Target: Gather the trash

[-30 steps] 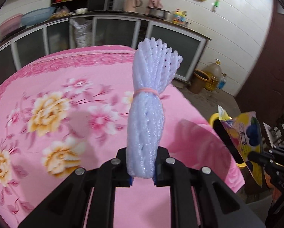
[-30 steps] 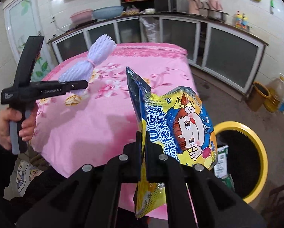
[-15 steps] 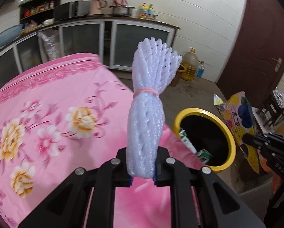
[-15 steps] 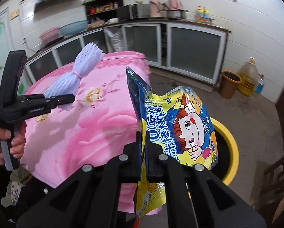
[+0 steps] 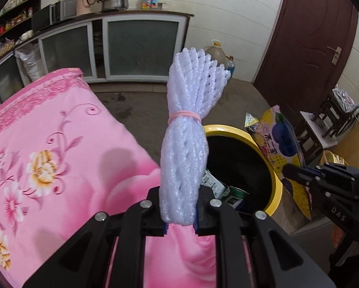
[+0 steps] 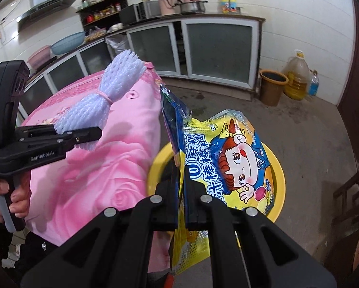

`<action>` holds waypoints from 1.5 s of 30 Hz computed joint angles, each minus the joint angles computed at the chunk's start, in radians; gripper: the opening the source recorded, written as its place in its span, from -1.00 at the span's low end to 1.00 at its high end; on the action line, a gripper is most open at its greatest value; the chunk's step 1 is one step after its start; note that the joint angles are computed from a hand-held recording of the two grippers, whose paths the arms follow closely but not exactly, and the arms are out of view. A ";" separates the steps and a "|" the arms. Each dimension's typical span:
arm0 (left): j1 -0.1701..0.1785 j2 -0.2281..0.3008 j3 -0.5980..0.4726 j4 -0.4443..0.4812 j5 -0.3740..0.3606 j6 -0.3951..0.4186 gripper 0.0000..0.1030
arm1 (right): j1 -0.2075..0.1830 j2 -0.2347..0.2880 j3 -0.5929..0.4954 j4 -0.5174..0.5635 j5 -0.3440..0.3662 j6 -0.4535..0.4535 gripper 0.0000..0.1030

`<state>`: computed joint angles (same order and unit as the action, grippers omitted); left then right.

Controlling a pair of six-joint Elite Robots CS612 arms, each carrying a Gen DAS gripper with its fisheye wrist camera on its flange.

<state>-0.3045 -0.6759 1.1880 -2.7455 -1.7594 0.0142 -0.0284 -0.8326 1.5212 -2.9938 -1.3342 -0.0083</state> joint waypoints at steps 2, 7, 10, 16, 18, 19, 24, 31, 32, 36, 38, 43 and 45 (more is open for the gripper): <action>-0.010 0.014 -0.018 0.017 0.009 0.008 -0.75 | -0.004 0.005 -0.002 0.007 0.001 0.010 -0.92; -0.028 0.049 -0.068 0.070 0.008 0.018 -0.75 | -0.018 0.025 -0.019 0.036 0.010 0.033 -0.92; -0.036 0.072 -0.105 0.104 0.005 0.023 -0.75 | -0.021 0.036 -0.031 0.049 0.000 0.036 -0.92; -0.046 0.111 -0.173 0.174 -0.005 0.019 -0.74 | -0.028 0.055 -0.058 0.067 0.018 0.057 -0.92; -0.046 0.118 -0.186 0.182 -0.006 0.024 -0.73 | -0.031 0.054 -0.063 0.078 0.051 0.040 -0.90; -0.047 0.121 -0.194 0.187 -0.007 0.021 -0.72 | -0.033 0.054 -0.064 0.079 0.069 0.042 -0.89; -0.043 0.124 -0.204 0.195 -0.025 -0.031 0.02 | -0.040 0.050 -0.062 0.063 0.064 0.087 0.17; -0.038 0.094 -0.151 0.081 -0.009 -0.105 0.76 | -0.042 0.019 -0.015 -0.008 -0.046 0.141 0.17; -0.036 0.091 -0.145 0.065 -0.010 -0.118 0.77 | -0.043 0.015 -0.009 -0.021 -0.064 0.147 0.17; -0.026 0.066 -0.093 -0.041 -0.016 -0.188 0.84 | -0.030 -0.007 0.036 -0.118 -0.212 0.147 0.29; -0.019 0.051 -0.060 -0.112 -0.012 -0.219 0.84 | -0.020 -0.014 0.055 -0.178 -0.272 0.135 0.46; -0.001 -0.012 0.086 -0.360 0.092 -0.285 0.85 | 0.016 -0.002 0.076 -0.356 -0.415 0.118 0.84; 0.009 -0.043 0.158 -0.469 0.136 -0.288 0.85 | 0.035 0.012 0.073 -0.439 -0.471 0.115 0.85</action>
